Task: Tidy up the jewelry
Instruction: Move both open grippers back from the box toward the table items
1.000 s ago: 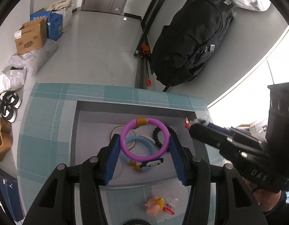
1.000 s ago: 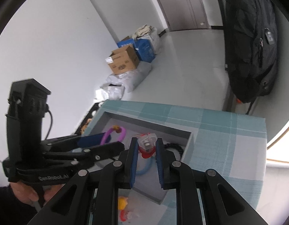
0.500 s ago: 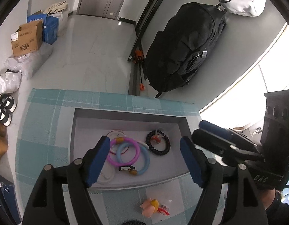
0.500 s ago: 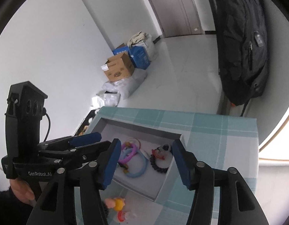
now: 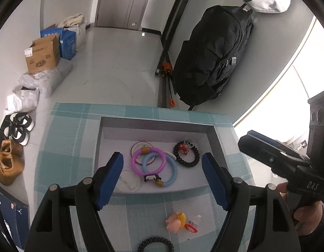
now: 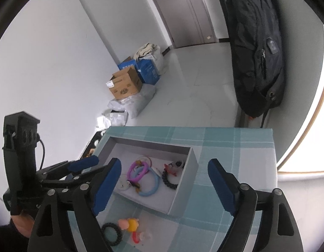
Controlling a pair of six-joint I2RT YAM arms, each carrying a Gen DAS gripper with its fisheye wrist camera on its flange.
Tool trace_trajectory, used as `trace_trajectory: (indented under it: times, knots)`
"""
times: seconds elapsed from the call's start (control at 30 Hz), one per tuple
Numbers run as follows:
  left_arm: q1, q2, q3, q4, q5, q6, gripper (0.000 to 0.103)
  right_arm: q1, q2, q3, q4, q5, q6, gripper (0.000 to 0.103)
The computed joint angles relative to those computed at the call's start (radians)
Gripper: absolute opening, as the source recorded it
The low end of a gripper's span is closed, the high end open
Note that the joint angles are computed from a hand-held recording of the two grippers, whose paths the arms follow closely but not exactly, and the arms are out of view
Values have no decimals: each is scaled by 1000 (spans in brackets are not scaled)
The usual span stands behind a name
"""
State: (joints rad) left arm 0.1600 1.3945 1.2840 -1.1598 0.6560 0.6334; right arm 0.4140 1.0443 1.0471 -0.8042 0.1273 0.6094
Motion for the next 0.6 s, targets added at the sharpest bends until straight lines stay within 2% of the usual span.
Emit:
trace_trajectory:
  times: [0.17, 0.37, 0.47, 0.6]
  knots:
    - [26, -76, -22, -20, -5, 25, 73, 79, -60, -23, -31, 64, 83, 94]
    - [108, -156, -81, -108, 17, 94, 73, 238, -148, -45, -103, 190, 192, 97]
    - [143, -198, -116, -151, 3, 155, 73, 332, -180, -53, -161, 267, 274, 98]
    - [184, -242, -151, -193, -14, 207, 73, 431, -214, -81, -220, 320, 382, 99]
